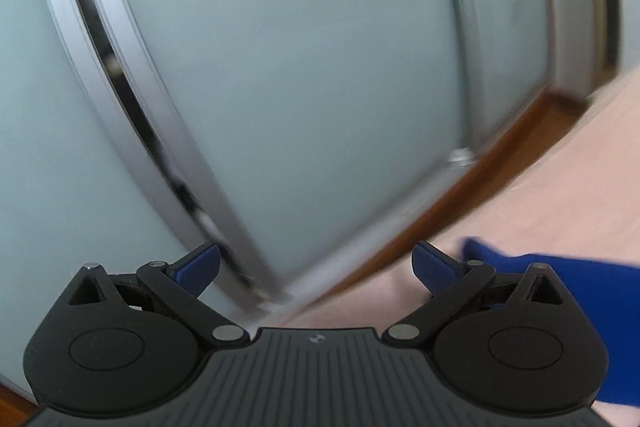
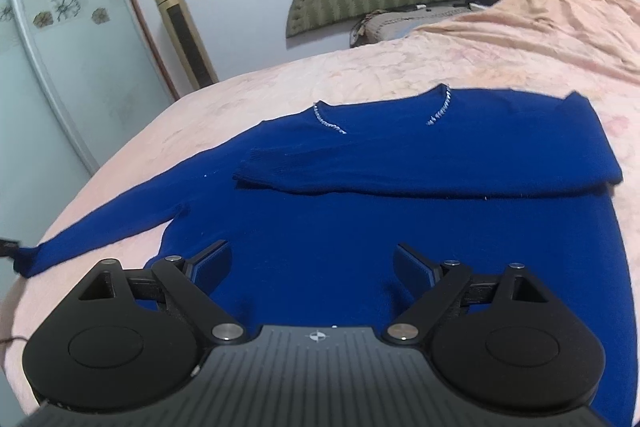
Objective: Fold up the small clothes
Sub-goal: 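Move the left gripper out to the other sleeve cuff, then grasp the other sleeve cuff with the left gripper and lift it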
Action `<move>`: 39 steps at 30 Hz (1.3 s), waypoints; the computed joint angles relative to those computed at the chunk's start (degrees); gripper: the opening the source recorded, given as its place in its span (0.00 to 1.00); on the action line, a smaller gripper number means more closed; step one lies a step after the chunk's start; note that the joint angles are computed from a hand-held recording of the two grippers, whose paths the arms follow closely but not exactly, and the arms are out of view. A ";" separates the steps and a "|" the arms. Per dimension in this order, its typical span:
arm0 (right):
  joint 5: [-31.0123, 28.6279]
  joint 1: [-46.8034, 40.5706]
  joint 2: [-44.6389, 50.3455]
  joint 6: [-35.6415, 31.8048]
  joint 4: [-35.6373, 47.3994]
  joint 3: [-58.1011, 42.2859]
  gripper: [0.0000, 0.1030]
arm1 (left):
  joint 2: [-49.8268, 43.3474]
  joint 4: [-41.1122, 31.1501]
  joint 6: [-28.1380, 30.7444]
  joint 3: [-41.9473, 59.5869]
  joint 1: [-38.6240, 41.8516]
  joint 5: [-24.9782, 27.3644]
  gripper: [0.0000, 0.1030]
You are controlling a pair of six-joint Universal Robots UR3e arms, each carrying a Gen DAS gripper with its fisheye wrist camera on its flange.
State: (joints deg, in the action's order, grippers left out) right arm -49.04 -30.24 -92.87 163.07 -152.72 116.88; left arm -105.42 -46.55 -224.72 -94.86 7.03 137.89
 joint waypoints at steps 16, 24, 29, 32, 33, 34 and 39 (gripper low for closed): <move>0.47 -1.32 -1.49 -0.54 0.45 2.42 0.89 | 7.16 39.03 -6.40 -24.07 13.37 -42.57 0.85; 0.17 -0.94 -1.37 0.33 -0.37 3.25 0.89 | 3.61 36.45 -8.95 -18.93 9.47 -34.12 0.07; 0.86 -2.00 -1.65 -0.87 -0.04 3.32 0.89 | -2.85 24.83 -8.12 -5.00 -0.49 -13.43 0.05; 0.86 -3.24 -1.24 -0.87 -1.00 3.68 0.90 | -8.55 15.64 -7.94 8.43 -5.87 -5.78 0.05; 0.64 -3.62 -1.10 -0.79 -1.71 3.99 0.90 | -10.43 12.78 -7.19 13.38 -7.92 -4.01 0.05; -0.19 -3.49 -0.66 -0.13 -2.49 3.88 0.90 | -13.30 10.67 -5.76 19.36 -10.51 -1.96 0.05; 1.68 -8.03 -0.85 -0.40 -1.77 5.02 0.90 | -29.43 12.22 12.22 49.34 -22.17 -0.88 0.05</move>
State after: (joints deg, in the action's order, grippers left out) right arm -47.36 -38.27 -93.72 162.67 -154.49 121.90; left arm -134.85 -34.33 -212.50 -45.52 -15.14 137.02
